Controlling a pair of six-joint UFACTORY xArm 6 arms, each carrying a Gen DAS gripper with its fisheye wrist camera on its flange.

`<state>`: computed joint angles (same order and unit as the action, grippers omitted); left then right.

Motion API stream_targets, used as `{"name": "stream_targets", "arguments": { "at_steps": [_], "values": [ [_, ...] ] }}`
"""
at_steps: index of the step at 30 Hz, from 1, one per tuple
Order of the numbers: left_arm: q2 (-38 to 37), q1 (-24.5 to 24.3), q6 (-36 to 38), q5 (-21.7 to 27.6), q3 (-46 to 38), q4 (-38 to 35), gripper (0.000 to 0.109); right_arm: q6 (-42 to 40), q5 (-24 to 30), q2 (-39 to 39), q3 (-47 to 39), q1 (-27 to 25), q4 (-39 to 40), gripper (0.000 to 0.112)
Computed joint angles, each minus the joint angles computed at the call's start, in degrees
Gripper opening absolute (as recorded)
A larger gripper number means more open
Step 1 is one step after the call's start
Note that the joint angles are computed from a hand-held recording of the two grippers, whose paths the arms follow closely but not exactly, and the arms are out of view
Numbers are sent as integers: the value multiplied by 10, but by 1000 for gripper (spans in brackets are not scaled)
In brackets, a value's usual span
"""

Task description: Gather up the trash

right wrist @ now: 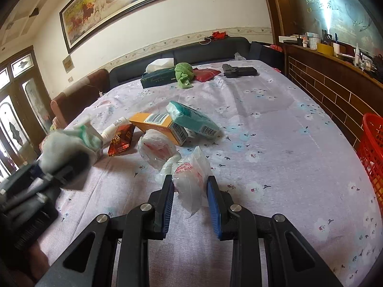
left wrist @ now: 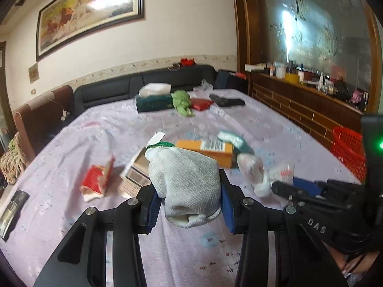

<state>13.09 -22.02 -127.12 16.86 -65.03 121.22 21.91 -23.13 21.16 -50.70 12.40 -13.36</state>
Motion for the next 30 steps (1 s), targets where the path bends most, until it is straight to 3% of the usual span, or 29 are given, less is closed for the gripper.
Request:
{"name": "stream_targets", "arguments": {
  "at_steps": [7, 10, 11, 14, 20, 23, 30],
  "values": [
    [-29, -22, -28, 48, 26, 51, 42, -40, -4, -28, 24, 8, 51, 30],
    [16, 25, -35, -69, -30, 13, 42, -52, -7, -39, 35, 11, 62, 30],
    [21, 34, -18, -83, -34, -10, 42, -48, -6, -41, 36, 9, 57, 30],
    [11, 18, 40, -28, -11, -43, 42, -43, -11, -46, 42, 7, 50, 30],
    [1, -5, 28, -5, -3, -15, 42, -41, -17, -54, 49, 9, 48, 30],
    [5, -6, 34, -3, -7, -25, 42, -75, -23, -59, 56, 17, 86, 30],
    [19, -7, 93, 4, -15, -85, 42, -54, -21, -60, 57, 14, 61, 30]
  ]
}}
